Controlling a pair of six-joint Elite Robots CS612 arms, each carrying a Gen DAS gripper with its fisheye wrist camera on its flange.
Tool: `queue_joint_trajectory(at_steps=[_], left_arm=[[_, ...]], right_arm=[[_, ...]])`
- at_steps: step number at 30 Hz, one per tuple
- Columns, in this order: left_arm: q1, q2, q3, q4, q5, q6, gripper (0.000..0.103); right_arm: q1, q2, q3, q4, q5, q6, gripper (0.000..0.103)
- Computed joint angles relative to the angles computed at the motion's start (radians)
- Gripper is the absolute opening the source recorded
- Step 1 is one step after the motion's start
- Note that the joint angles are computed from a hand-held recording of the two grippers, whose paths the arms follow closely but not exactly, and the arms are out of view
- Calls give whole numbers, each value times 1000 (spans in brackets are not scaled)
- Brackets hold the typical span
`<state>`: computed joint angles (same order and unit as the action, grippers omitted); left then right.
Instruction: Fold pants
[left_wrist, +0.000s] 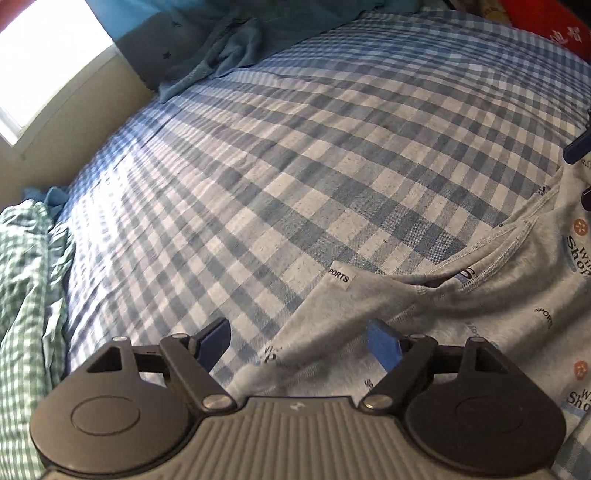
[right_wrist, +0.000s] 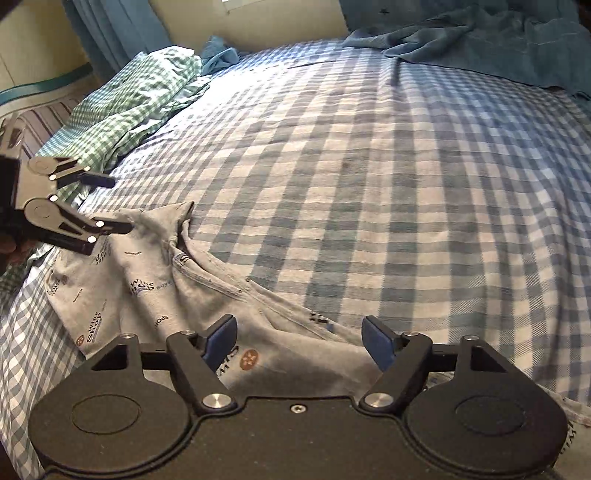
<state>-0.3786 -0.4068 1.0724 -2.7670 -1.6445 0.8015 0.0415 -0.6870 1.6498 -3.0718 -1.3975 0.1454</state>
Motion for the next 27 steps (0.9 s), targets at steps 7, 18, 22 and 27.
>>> queue_joint_trajectory(at_steps=[7,18,22,27], left_arm=[[10,92,-209,323,-102,48,18],[-1,55,-91,36,-39,-119,0],[-11,66,-98,48,-3,-122,0],[-6,45,-81,61,-24,-165,11]], right_arm=[[4,21,-65,149,42,-116,46],[33,47,-99,131,-98,-137,1],[43,62,-112,145,-156,-133,20],[22,26,-52,75,-166,-83,41]])
